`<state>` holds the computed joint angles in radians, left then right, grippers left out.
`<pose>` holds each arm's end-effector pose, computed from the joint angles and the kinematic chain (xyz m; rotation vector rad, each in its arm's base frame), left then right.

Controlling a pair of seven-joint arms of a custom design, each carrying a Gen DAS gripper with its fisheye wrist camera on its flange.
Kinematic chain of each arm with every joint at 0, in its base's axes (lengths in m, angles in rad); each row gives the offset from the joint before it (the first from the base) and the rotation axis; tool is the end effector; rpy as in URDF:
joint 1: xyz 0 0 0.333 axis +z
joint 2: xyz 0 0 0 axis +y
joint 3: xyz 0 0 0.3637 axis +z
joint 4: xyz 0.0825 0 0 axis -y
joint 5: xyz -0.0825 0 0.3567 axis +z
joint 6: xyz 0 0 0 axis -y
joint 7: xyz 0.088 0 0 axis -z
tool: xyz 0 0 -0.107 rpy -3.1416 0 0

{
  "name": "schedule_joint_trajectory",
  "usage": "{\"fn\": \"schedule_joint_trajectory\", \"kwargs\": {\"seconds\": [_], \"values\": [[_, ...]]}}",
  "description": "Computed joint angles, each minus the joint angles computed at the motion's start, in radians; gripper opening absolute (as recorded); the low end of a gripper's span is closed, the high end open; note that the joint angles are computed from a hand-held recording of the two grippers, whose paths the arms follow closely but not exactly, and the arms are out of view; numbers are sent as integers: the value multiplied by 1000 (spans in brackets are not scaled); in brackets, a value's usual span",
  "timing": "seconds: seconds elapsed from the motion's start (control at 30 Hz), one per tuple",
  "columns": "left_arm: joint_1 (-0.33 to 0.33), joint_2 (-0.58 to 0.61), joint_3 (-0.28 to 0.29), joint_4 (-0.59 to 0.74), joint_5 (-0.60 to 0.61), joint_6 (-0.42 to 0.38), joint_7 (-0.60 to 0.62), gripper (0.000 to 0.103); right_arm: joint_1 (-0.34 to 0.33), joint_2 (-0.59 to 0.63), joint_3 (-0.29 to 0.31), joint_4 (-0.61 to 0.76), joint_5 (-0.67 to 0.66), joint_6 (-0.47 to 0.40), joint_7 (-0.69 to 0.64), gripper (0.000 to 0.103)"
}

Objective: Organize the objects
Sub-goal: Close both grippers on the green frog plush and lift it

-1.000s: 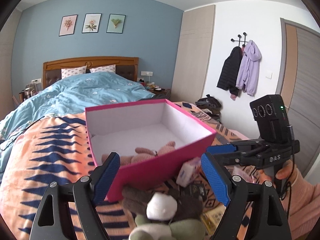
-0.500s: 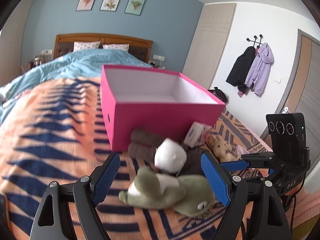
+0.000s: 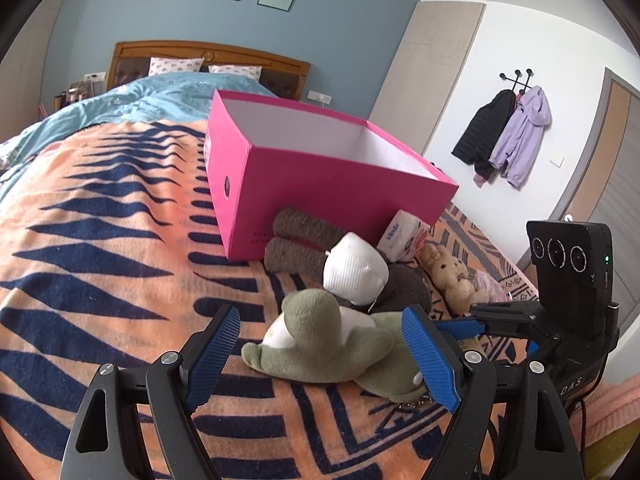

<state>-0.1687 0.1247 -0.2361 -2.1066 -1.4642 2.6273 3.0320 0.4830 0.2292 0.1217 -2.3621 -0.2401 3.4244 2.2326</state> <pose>0.5335 -0.1978 0.4494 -1.2275 2.4445 -1.4537 0.4435 0.3351 0.4006 -1.7835 1.4766 -0.1655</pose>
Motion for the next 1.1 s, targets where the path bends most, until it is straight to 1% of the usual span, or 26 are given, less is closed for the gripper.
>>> {"fn": "schedule_joint_trajectory", "kwargs": {"seconds": [0.07,0.17,0.23,0.27,0.3,0.33,0.37,0.43,0.5,0.53,0.6,0.63,0.67,0.7,0.73,0.77,0.93,0.97,1.0,1.1], "values": [[1,7,1,0,14,-7,-13,84,4,9,0,10,2,-3,0,63],[4,14,1,1,34,-20,-27,84,51,16,-44,14,35,-5,-30,63],[7,19,1,2,55,-36,-44,83,45,14,-41,11,41,-1,-31,58],[9,21,1,3,64,-43,-51,83,39,13,-36,12,39,-6,-32,57],[10,23,1,4,75,-50,-59,83,62,12,-56,10,57,-2,-42,56],[12,25,1,5,86,-61,-66,83,82,21,-69,27,72,-7,-53,56],[15,26,0,5,93,-74,-68,83,73,17,-61,25,66,-6,-57,55],[20,23,-1,3,89,-97,-62,82,103,4,-86,13,86,4,-81,55],[31,15,1,0,72,-141,-46,82,95,-10,-78,5,86,6,-96,54],[32,11,2,-1,66,-152,-43,82,86,-17,-71,-1,83,15,-100,54],[33,1,4,-7,51,-169,-28,81,47,-31,-39,-11,60,25,-91,54],[35,-5,6,-9,45,-184,-23,81,15,-36,-14,-15,35,32,-76,54],[36,-9,8,-10,41,-200,-21,81,-42,-37,29,-4,-13,31,-39,54],[36,-12,10,-11,38,-211,-17,81,-78,-42,54,-10,-48,44,-8,53],[34,-16,11,-13,37,-217,-12,81,-97,-50,63,-16,-71,53,15,53],[30,-20,11,-16,37,-213,-8,81,-111,-56,66,-21,-90,65,33,53],[21,-22,14,-23,53,-224,-16,81,-112,-74,37,-51,-108,123,69,53],[20,-20,15,-23,61,-228,-20,81,-136,-76,44,-59,-142,136,102,53],[19,-18,15,-23,73,-232,-28,81,-181,-82,51,-65,-225,147,170,53],[16,-16,13,-28,121,-249,-61,81,-206,-80,52,-84,-273,185,241,53]]}}
